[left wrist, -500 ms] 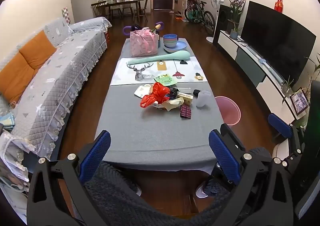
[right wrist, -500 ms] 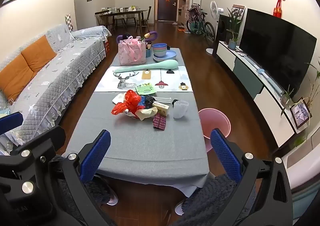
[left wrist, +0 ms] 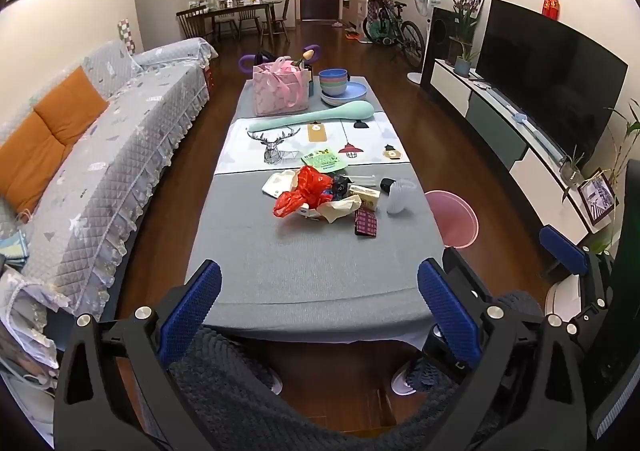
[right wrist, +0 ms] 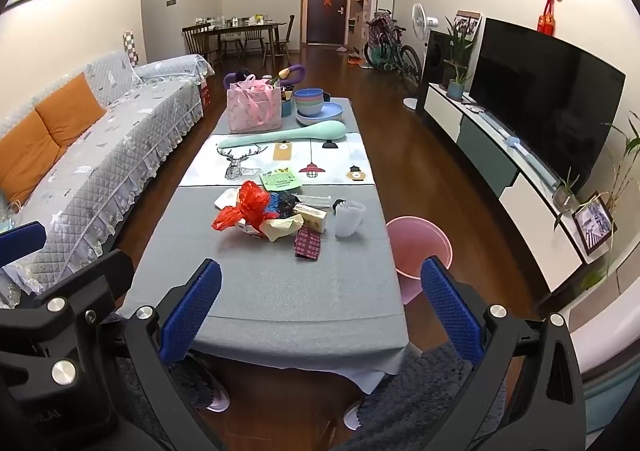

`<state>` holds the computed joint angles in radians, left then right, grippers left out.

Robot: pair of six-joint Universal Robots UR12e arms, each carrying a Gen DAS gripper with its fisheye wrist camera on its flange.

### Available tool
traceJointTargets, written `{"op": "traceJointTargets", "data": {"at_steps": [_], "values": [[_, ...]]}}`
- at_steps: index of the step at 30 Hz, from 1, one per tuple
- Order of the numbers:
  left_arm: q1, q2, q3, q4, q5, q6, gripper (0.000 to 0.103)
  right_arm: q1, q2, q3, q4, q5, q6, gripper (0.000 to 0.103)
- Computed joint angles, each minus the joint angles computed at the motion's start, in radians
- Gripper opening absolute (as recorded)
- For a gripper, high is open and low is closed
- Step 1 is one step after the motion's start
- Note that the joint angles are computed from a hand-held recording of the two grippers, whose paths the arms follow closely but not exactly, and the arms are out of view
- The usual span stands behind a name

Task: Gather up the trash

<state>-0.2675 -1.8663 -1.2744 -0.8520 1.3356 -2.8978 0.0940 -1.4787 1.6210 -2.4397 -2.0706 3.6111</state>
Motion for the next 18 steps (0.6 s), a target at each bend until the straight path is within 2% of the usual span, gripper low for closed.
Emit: {"op": "traceJointTargets", "data": {"at_steps": [14, 18], "values": [[0.001, -0.005, 0.006, 0.002, -0.001, -0.007, 0.096, -0.006, -0.004, 0.008, -0.017, 0.005, -0.01, 0.098], [0.002, -0.001, -0.003, 0.017, 0.002, -0.011, 0.096, 0.004, 0.003, 0.002, -0.02, -0.008, -0.01, 0.098]]}}
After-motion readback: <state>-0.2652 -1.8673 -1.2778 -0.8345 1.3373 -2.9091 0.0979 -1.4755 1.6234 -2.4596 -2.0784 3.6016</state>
